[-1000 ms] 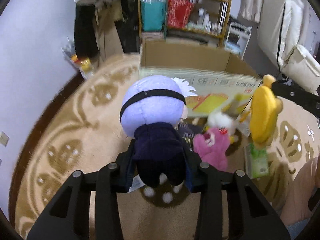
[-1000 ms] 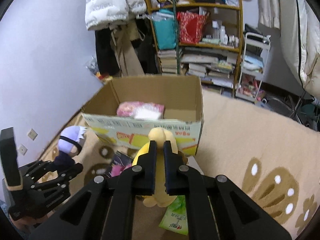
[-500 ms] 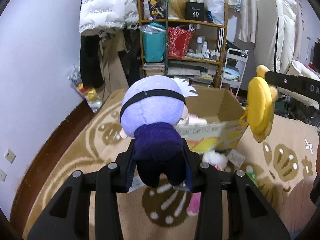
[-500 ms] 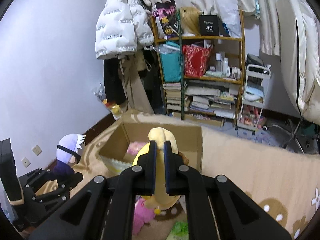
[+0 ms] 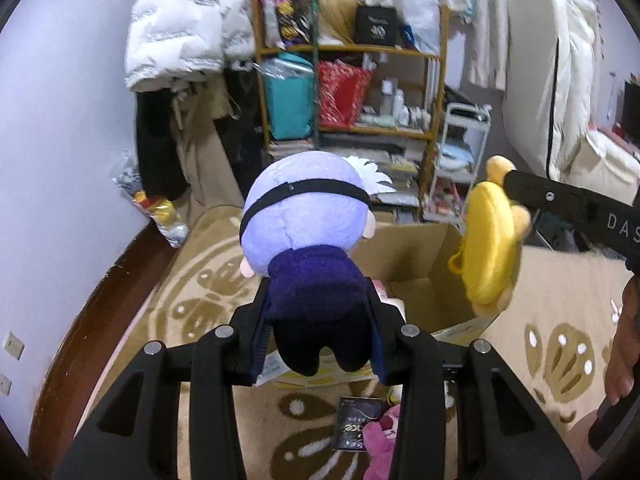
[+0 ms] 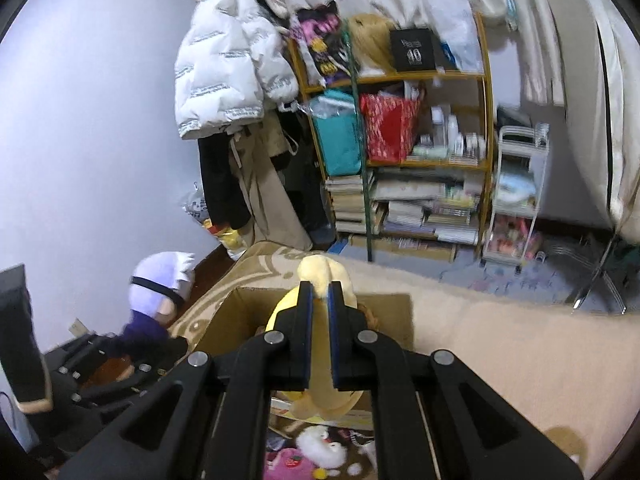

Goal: Organize soft objects
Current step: 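Lift and carry the doll and yellow dog plush over the box with both tools, then open both tools to drop the doll and yellow plush into the box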

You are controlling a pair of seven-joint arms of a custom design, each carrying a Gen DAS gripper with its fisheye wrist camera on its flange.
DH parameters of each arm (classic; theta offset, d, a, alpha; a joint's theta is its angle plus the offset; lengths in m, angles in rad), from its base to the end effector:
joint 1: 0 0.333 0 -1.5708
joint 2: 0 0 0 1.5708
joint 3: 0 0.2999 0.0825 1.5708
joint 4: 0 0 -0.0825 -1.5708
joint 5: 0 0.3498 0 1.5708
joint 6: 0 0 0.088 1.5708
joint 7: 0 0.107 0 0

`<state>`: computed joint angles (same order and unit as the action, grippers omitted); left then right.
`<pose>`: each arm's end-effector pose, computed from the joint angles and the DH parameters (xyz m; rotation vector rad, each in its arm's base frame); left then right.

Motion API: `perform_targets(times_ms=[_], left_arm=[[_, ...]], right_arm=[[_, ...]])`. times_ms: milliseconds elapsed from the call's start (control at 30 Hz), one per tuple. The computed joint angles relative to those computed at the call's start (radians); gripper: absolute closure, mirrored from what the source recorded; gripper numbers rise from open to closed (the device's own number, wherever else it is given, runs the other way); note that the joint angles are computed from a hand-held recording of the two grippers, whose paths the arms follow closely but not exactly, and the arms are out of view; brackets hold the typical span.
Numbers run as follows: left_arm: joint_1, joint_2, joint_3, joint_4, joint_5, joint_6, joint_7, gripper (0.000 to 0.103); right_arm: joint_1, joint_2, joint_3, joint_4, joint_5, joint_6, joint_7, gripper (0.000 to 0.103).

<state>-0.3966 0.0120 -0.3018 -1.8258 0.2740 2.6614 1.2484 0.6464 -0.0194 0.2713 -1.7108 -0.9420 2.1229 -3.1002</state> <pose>0.4423 -0.3801 0.6103 -1.2255 2.2218 -0.9838 0.3685 0.4244 0.6320 -1.2975 1.8586 -0.7561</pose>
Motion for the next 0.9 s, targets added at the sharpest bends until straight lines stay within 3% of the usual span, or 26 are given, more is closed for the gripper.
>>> perform_targets(times_ms=[300, 400, 700, 767, 833, 900], left_arm=[[-0.039, 0.105, 0.001, 0.08, 0.005, -0.105, 0.002, 0.059], [-0.05, 0.125, 0.009, 0.11, 0.002, -0.168, -0.036, 0.054], [-0.044, 0.106, 0.016, 0.087, -0.006, -0.168, -0.049, 0.037], [-0.04, 0.095, 0.015, 0.079, -0.01, -0.163, -0.053, 0.023], [-0.037, 0.077, 0.015, 0.067, -0.005, -0.159, -0.06, 0.021], [-0.037, 0.064, 0.013, 0.067, 0.019, -0.174, -0.072, 0.019]], right_arm=[[-0.005, 0.031, -0.02, -0.026, 0.057, 0.022, -0.057, 0.094], [-0.018, 0.013, -0.033, -0.06, 0.088, 0.091, -0.054, 0.091], [-0.043, -0.009, -0.026, -0.087, 0.156, 0.093, -0.072, 0.091], [-0.044, -0.016, -0.023, -0.091, 0.176, 0.093, -0.083, 0.087], [-0.046, -0.027, -0.019, -0.097, 0.195, 0.094, -0.092, 0.067], [-0.046, -0.039, -0.012, -0.1, 0.202, 0.095, -0.093, 0.053]])
